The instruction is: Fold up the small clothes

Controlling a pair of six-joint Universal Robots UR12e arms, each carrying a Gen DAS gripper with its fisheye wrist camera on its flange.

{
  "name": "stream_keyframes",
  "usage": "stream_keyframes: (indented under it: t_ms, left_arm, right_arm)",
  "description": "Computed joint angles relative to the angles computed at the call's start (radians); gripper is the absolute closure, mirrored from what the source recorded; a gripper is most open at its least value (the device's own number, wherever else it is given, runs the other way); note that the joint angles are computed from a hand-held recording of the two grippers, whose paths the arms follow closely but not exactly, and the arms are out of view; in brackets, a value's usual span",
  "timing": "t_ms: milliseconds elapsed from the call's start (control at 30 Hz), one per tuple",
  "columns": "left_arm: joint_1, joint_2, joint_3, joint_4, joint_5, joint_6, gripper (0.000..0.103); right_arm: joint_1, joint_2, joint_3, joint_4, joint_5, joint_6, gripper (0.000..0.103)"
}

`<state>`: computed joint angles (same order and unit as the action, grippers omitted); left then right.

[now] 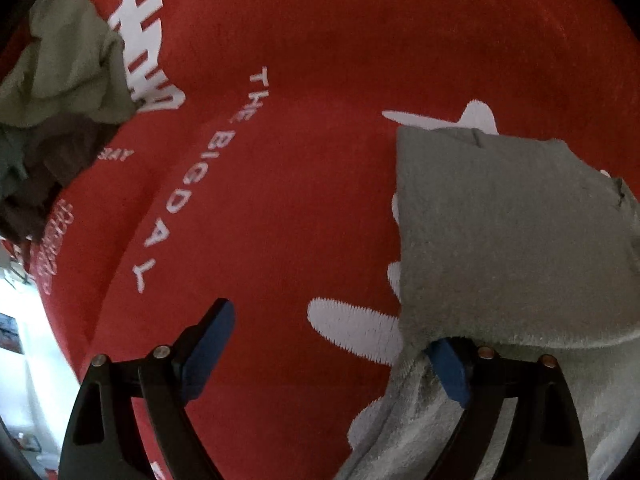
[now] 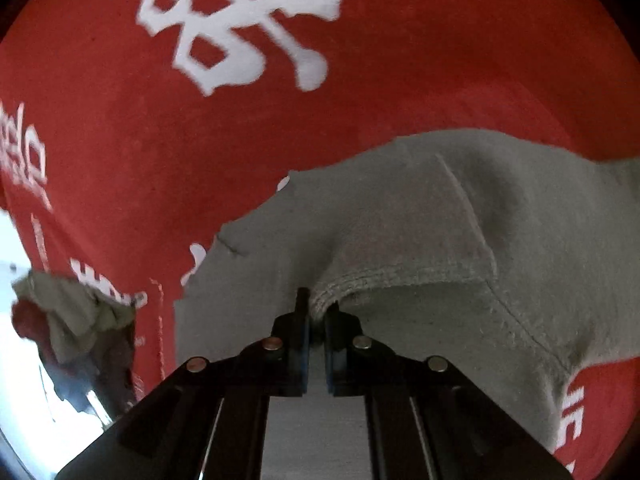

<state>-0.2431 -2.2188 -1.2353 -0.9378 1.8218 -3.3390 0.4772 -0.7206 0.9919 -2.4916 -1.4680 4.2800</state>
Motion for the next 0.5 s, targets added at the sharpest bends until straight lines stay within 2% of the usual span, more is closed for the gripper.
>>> stream_keyframes:
  t_ms: [67,133,167,300,333,400,500]
  left_arm:
    - [0.009,0.006,-0.009,0.003,-0.039,0.008,0.011]
    - [0.016,0.016,-0.013,-0.006,-0.069,0.050,0.011]
    - [0.019,0.024,-0.020,-0.008,-0.081,0.086,0.011]
    - [0.033,0.060,-0.044,-0.047,-0.112,0.183,0.011]
    - [0.035,0.066,-0.042,-0.071,-0.101,0.186,0.011]
    - [0.045,0.076,-0.037,-0.091,-0.117,0.173,0.011]
    - [0.047,0.070,-0.011,-0.081,-0.152,0.155,0.011]
  right_arm:
    - [-0.001,-0.006,0.031,0.032,0.007,0.015,0.093]
    - [-0.002,-0.025,0.092,-0.043,0.012,0.063,0.093]
    - [-0.003,-0.027,0.092,-0.035,0.012,0.069,0.092]
    - [0.000,-0.057,0.093,0.066,0.004,0.043,0.066]
    - [0.002,-0.065,0.091,0.102,0.000,0.049,0.061]
    - [0.012,-0.070,0.066,0.182,-0.020,0.055,0.061]
    - [0.025,-0.081,0.065,0.181,-0.044,0.049,0.061]
